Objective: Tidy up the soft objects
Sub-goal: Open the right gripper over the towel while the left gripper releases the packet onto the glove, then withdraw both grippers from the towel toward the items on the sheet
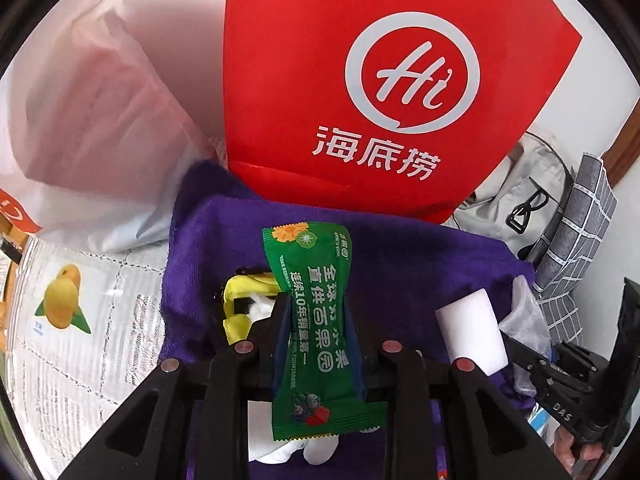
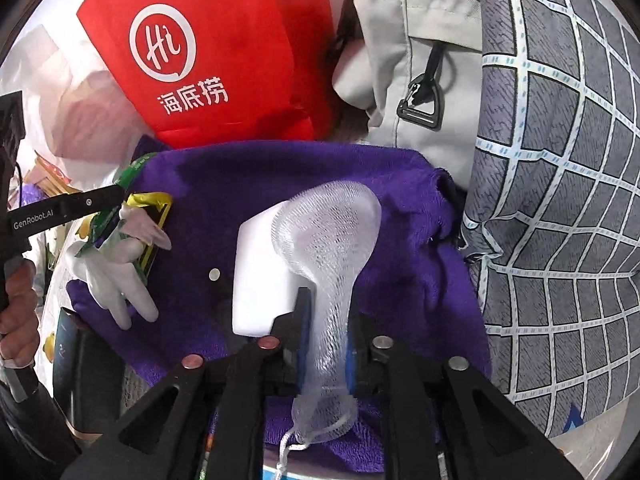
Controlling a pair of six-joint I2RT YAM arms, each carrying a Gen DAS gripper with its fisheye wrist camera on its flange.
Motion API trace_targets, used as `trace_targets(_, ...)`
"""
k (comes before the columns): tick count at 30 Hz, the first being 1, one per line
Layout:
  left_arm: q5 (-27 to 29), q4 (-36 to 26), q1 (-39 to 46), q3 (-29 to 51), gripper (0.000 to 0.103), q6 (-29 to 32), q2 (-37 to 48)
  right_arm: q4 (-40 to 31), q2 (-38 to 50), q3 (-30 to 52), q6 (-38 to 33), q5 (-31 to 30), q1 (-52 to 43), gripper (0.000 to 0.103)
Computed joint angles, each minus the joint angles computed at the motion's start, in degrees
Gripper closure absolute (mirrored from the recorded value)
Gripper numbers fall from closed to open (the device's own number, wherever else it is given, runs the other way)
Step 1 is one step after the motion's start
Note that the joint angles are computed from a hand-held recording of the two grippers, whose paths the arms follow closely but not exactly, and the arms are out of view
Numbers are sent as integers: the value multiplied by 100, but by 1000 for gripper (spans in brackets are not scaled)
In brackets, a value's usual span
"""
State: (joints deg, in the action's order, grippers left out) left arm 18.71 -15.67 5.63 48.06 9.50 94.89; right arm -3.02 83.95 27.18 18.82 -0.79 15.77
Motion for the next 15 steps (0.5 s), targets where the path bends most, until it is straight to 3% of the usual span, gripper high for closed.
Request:
trace_targets(4,38,51,-22,-11,76,-5,39,122,-253,-124,-108,-33,3,43)
trace_targets(8,115,75,-87,28,72,-81,122,184,-571,-233,-96,18,23,36)
trace_targets(12,175,18,-79,31,46,-88,30,107,-798,-269,-60,-23,-15,35)
trace_targets(15,201,-34,2,-3,46,-50,-134,-75,-1091,-301,-43,33,26,35)
